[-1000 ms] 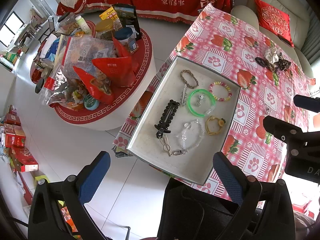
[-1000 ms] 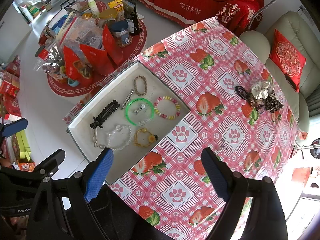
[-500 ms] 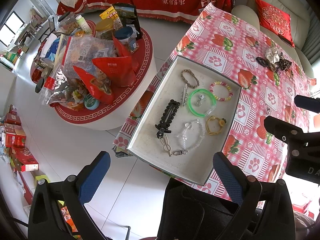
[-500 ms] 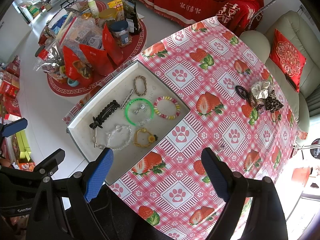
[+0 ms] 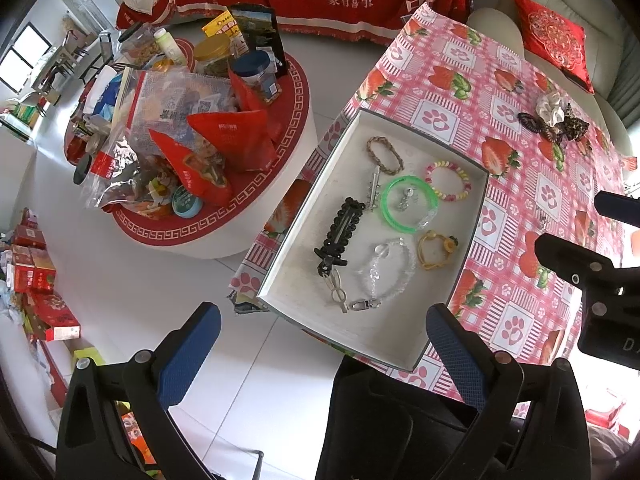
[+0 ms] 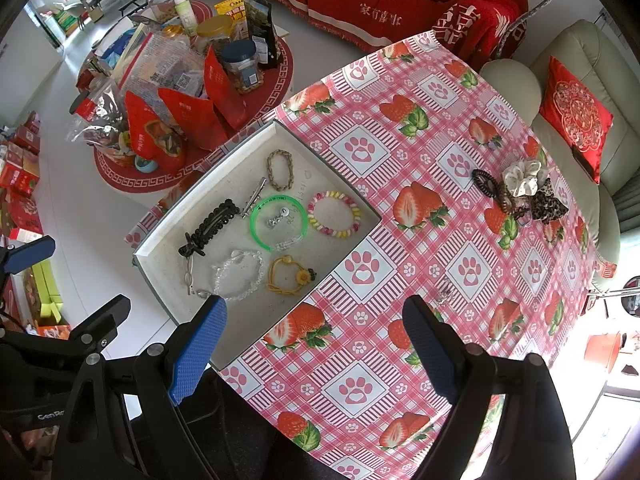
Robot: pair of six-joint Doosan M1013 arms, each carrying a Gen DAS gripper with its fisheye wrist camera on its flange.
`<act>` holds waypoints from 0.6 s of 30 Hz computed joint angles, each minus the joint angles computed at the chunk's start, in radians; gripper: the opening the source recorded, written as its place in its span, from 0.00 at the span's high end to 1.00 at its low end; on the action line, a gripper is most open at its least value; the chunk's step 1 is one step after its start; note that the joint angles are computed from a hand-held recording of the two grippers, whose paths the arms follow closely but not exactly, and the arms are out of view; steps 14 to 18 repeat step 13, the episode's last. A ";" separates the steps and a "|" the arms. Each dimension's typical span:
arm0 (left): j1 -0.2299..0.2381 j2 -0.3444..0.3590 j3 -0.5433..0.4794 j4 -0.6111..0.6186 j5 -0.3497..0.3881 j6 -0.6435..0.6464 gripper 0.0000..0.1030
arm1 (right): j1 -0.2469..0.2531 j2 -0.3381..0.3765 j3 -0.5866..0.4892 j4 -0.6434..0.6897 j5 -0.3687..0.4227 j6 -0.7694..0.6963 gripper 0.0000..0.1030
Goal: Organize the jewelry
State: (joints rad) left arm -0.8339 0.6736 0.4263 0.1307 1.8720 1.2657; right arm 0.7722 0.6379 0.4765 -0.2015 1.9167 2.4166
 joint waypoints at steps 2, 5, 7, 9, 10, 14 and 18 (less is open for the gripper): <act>-0.004 0.030 -0.057 0.012 0.032 0.007 0.00 | 0.000 0.000 0.001 0.000 0.000 -0.001 0.12; -0.005 0.037 -0.071 0.010 0.038 0.004 0.00 | 0.000 0.001 0.000 0.001 0.002 0.000 0.12; -0.004 0.037 -0.070 0.008 0.037 0.002 0.00 | 0.001 0.001 -0.002 0.001 0.003 0.003 0.12; -0.003 0.029 -0.055 0.006 0.030 0.004 0.00 | -0.001 -0.001 0.002 0.001 0.000 0.001 0.12; -0.004 0.040 -0.075 0.006 0.040 0.003 0.00 | -0.001 -0.001 0.003 0.001 -0.001 0.001 0.12; -0.002 0.051 -0.098 -0.004 0.054 0.005 0.00 | -0.002 -0.003 0.006 0.001 -0.002 -0.002 0.12; -0.002 0.051 -0.098 -0.004 0.054 0.005 0.00 | -0.002 -0.003 0.006 0.001 -0.002 -0.002 0.12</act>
